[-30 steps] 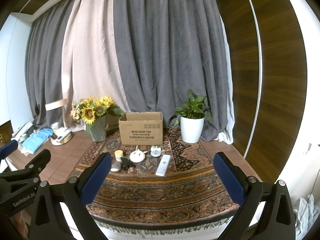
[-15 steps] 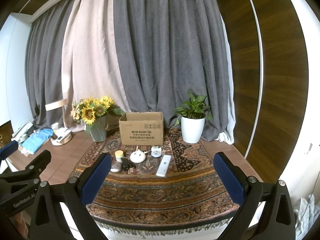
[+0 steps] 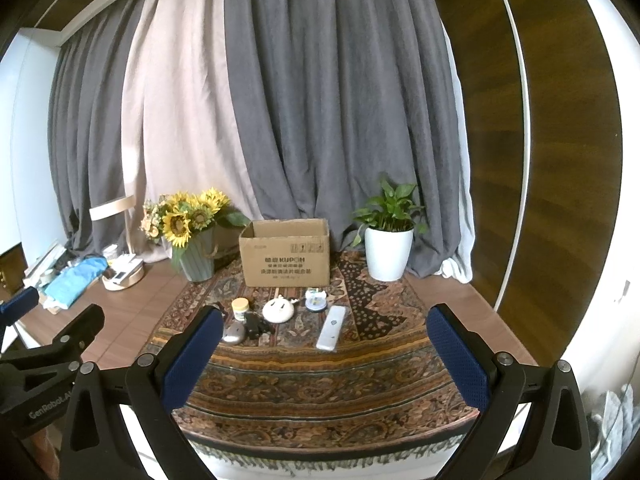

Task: Organize rigid objects
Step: 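Move the left tool to the silver speaker while the right tool approaches the white packaged strip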

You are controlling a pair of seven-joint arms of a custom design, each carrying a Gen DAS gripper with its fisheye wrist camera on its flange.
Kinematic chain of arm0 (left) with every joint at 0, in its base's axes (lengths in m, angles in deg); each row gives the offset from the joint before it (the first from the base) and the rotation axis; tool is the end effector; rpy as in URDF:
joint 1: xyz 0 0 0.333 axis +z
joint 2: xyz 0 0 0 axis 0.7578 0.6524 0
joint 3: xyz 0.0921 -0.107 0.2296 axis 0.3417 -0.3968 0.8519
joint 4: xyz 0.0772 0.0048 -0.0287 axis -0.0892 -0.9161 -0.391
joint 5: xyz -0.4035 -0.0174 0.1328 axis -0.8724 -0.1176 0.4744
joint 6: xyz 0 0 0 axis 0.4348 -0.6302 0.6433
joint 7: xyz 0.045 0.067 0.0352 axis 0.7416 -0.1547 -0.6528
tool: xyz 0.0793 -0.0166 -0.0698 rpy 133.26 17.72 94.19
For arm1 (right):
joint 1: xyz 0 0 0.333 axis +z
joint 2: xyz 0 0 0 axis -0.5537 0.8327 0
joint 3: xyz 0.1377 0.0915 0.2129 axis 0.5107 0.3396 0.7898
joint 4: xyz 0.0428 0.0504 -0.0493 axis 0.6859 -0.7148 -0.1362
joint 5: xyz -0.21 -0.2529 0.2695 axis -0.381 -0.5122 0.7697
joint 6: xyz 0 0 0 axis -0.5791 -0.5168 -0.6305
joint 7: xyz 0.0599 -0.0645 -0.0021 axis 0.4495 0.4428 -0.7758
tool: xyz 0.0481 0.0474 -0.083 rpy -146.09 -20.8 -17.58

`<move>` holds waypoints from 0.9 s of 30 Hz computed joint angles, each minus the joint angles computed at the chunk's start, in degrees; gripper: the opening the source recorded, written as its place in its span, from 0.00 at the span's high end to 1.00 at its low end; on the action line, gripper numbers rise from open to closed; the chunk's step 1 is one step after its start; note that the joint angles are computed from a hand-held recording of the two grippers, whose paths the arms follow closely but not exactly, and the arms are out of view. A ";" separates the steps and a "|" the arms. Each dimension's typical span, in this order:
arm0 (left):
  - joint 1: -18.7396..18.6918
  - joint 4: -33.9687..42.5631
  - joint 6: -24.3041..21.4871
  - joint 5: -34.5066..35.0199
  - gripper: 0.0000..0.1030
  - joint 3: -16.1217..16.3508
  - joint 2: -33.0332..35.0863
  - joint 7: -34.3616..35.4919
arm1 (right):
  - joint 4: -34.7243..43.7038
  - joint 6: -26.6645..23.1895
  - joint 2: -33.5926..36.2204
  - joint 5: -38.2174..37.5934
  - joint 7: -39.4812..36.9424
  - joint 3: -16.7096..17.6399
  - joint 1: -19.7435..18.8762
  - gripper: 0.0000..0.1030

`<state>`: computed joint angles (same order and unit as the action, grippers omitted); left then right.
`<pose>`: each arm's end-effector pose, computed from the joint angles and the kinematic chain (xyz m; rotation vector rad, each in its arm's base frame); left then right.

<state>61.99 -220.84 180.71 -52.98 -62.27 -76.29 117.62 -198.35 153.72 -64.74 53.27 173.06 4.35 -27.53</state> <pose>0.4329 -0.0507 0.6483 -1.5638 1.3279 -0.7989 0.4534 0.2531 0.6638 -1.5147 1.4066 -0.9215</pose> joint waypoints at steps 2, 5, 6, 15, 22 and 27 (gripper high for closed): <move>0.35 0.25 0.11 0.18 0.00 -0.15 0.92 -0.19 | 0.76 -0.46 1.18 0.11 0.14 0.17 0.02 0.00; 0.87 1.32 0.08 0.62 0.00 -0.35 3.07 -0.37 | 2.37 -1.12 3.55 -0.38 0.74 0.24 0.18 0.00; 1.04 1.92 -0.07 0.82 0.00 -0.47 4.07 -0.43 | 3.05 -1.22 4.57 -0.70 0.92 0.09 0.26 0.00; 0.71 9.42 0.41 3.33 0.00 0.36 16.06 0.38 | 10.73 -3.96 14.68 -1.99 0.77 -3.54 4.26 0.00; -0.80 17.37 1.59 5.76 0.00 2.51 26.89 1.80 | 20.17 -7.57 24.73 -1.86 -0.07 -7.76 8.79 0.00; -3.92 23.59 0.89 3.49 0.00 5.78 34.50 6.10 | 28.49 -11.44 32.38 -0.47 -1.01 -10.89 12.29 0.00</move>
